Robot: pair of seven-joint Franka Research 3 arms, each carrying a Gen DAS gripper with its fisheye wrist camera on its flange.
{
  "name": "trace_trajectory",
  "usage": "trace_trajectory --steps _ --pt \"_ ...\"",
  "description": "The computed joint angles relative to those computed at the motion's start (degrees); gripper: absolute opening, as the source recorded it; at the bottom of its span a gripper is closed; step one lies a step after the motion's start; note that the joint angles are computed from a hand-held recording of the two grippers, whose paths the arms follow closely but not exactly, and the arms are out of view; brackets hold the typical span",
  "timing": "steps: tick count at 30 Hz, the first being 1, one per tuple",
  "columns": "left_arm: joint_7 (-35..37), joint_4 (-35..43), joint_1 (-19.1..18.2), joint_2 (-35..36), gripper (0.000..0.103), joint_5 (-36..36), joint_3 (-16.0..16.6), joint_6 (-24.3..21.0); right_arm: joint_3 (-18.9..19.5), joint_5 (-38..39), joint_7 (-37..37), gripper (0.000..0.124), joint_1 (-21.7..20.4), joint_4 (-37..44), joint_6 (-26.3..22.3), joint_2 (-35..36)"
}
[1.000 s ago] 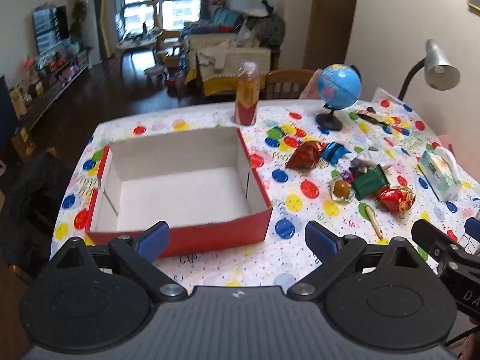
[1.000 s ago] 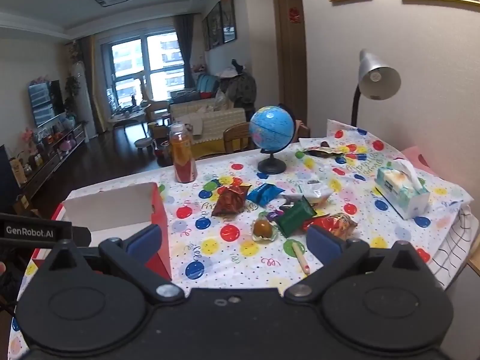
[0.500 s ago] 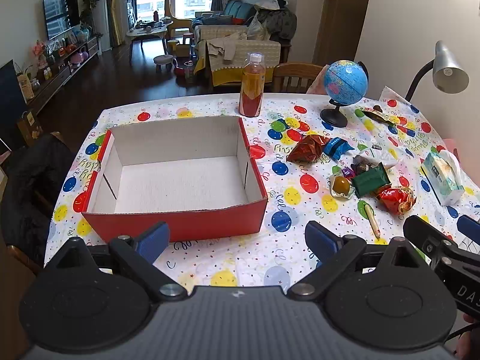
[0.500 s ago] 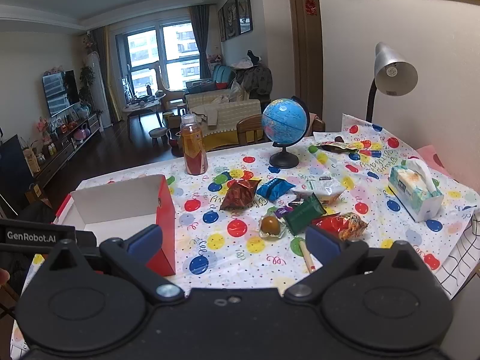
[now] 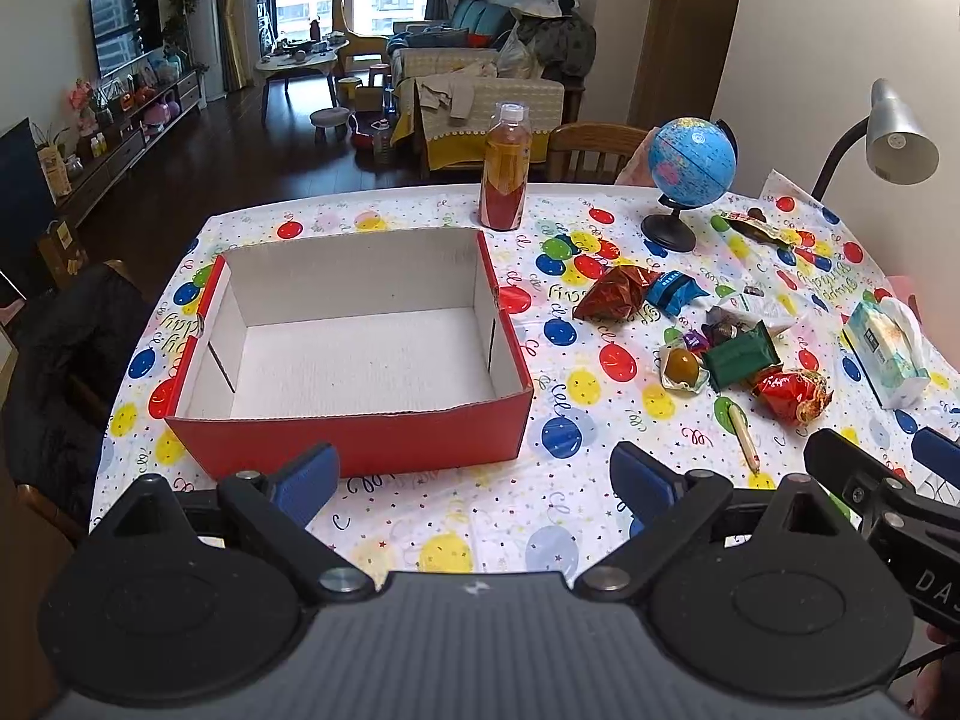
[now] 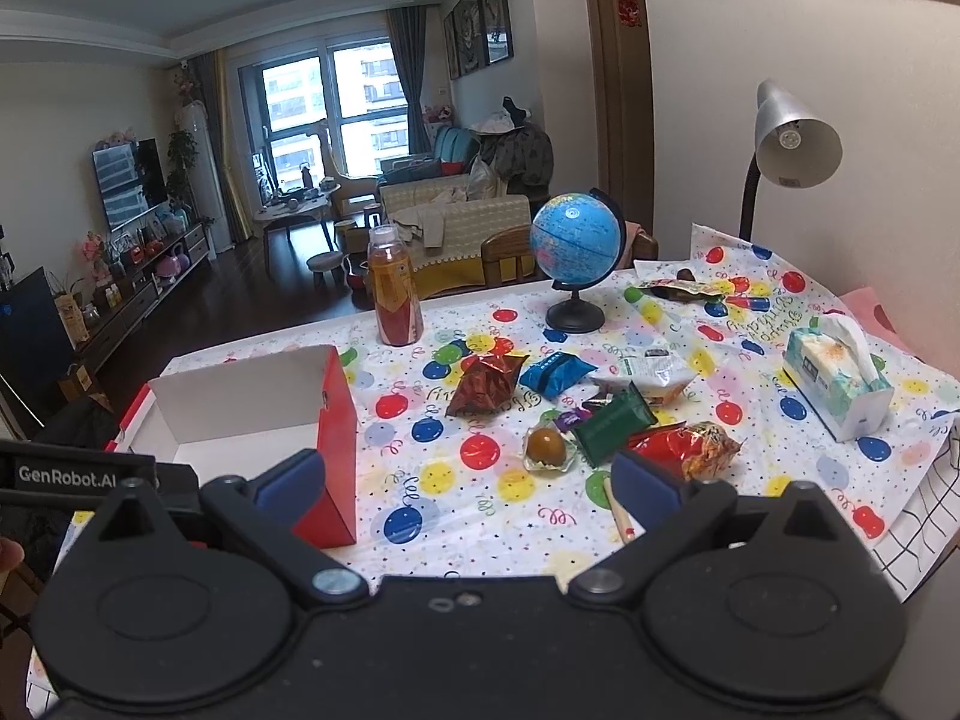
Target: Organize snacks
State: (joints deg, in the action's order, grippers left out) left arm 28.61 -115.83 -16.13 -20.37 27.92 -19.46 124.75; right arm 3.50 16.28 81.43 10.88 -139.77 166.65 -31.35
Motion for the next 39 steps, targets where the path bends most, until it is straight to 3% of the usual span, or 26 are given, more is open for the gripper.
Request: trace_trajectory --steps 39 --pt "0.8 1.0 -0.5 0.6 0.098 -0.3 0.1 0.1 -0.1 -0.4 0.2 0.101 -0.1 1.2 0.0 1.0"
